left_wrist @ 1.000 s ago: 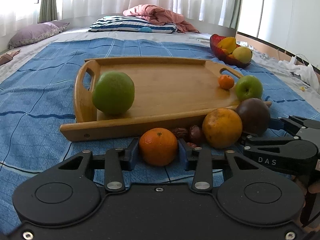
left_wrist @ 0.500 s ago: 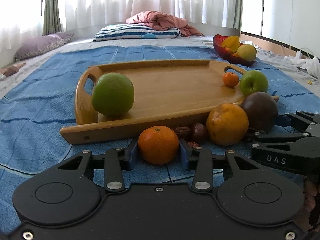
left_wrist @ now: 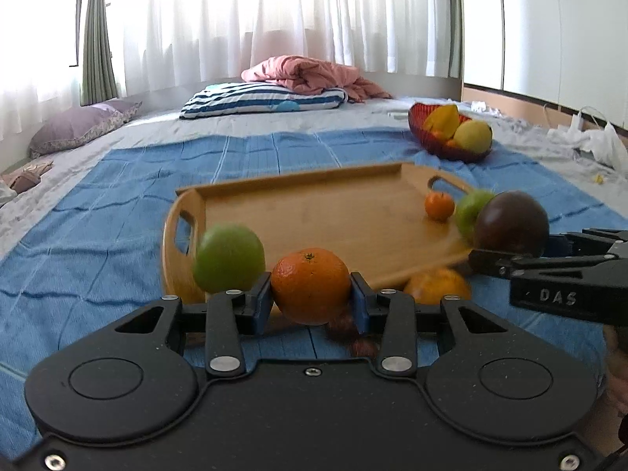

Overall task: Organize fruits
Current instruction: 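Close the left tool on the mandarin while the right tool grasps the dark plum, then carry the mandarin and the dark plum over the tray and lower them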

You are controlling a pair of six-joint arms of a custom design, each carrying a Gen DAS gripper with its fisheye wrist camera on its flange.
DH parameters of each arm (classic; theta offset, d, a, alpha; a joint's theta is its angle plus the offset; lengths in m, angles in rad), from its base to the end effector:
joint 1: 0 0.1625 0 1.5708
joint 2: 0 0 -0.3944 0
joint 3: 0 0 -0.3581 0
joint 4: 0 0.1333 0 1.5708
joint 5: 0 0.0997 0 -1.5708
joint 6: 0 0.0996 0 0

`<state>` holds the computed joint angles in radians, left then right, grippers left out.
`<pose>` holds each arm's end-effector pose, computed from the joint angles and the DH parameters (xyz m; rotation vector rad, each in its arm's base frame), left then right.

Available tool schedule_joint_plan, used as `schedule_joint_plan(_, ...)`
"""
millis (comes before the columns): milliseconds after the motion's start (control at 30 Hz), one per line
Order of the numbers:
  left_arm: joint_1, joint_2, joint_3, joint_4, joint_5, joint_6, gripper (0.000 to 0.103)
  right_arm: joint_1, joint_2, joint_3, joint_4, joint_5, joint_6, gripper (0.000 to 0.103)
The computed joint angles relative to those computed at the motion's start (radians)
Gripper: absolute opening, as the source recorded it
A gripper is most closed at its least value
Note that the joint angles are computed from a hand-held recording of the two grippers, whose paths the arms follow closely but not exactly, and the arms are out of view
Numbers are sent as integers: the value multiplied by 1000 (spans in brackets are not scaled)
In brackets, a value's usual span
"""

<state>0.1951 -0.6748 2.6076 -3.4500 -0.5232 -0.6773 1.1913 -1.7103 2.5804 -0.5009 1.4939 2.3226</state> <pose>-0.2302 -0.2693 0.0190 0.8284 2.1699 -1.1154 0.0447 -0.2683 0.1505 0.5353 -2.1309 1.2906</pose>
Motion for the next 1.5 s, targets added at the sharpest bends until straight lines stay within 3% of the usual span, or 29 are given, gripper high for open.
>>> schedule_joint_plan(267,83,-70,-73,-16,17,150,38,161,42,-164,128,159,95,62)
schedule_joint_plan(533,183,-85,-178,-48,2,288,38,229,133,-343,271,226,205,62)
schedule_joint_plan(800,269,-87,-275,-53,-45,409,38,283,239,-484,350,324,198,62)
schedule_joint_plan(1000,353,-119,-349,54,-106,411,38,289,315,-596,447,368,244,62)
schedule_joint_plan(1500,493,-108,-511,297,-146,375,38,330,525,-873,648,515,320,62)
